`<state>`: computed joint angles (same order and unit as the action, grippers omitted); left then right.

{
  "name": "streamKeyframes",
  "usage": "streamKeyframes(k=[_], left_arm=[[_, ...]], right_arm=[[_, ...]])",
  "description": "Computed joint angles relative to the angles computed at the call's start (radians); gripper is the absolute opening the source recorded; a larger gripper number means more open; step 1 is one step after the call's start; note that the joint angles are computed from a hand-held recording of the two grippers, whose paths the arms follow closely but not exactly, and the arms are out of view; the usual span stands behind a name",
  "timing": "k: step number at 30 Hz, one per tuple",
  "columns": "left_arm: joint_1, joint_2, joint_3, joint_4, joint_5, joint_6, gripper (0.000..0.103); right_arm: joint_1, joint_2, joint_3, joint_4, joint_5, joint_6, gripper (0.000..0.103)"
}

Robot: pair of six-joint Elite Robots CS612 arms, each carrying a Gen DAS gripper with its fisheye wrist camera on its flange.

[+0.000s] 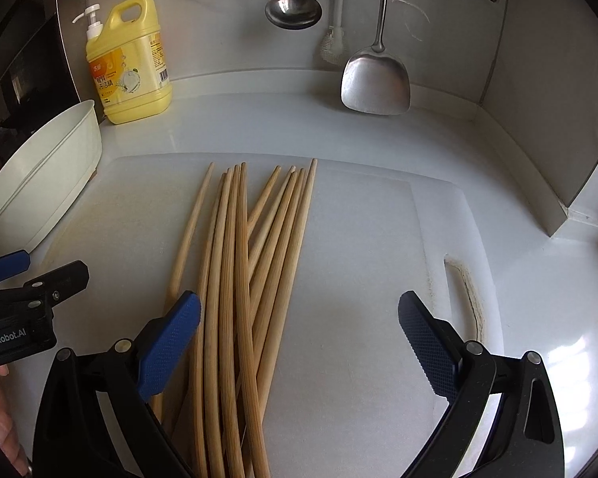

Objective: Organize utensils

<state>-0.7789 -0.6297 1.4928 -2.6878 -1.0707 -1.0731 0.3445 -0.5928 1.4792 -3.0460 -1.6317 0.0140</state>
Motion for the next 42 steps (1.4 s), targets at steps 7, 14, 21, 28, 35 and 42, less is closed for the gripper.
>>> streamKeyframes(k=[7, 14, 21, 28, 35, 42], left_arm=[[0.003, -0.001, 0.001, -0.007, -0.001, -0.012, 0.097], [0.000, 0.011, -0.017, -0.018, -0.008, 0.004, 0.097], [-0.005, 0.034, -0.054, -0.026, -0.010, 0.042, 0.097], [-0.005, 0.060, -0.102, -0.019, -0.013, 0.070, 0.097], [-0.001, 0.085, -0.147, -0.005, -0.027, 0.090, 0.097], [-0.001, 0.095, -0.169, 0.010, -0.026, 0.071, 0.097]], right_arm=[[0.012, 0.002, -0.001, 0.011, -0.024, -0.054, 0.094], [-0.008, -0.001, 0.015, -0.015, 0.005, 0.007, 0.094], [-0.032, -0.006, 0.035, -0.043, 0.014, 0.052, 0.094], [-0.053, -0.013, 0.057, -0.067, 0.010, 0.084, 0.094], [-0.065, -0.019, 0.071, -0.072, 0.018, 0.105, 0.094], [-0.067, -0.020, 0.074, -0.096, 0.028, 0.098, 0.094]])
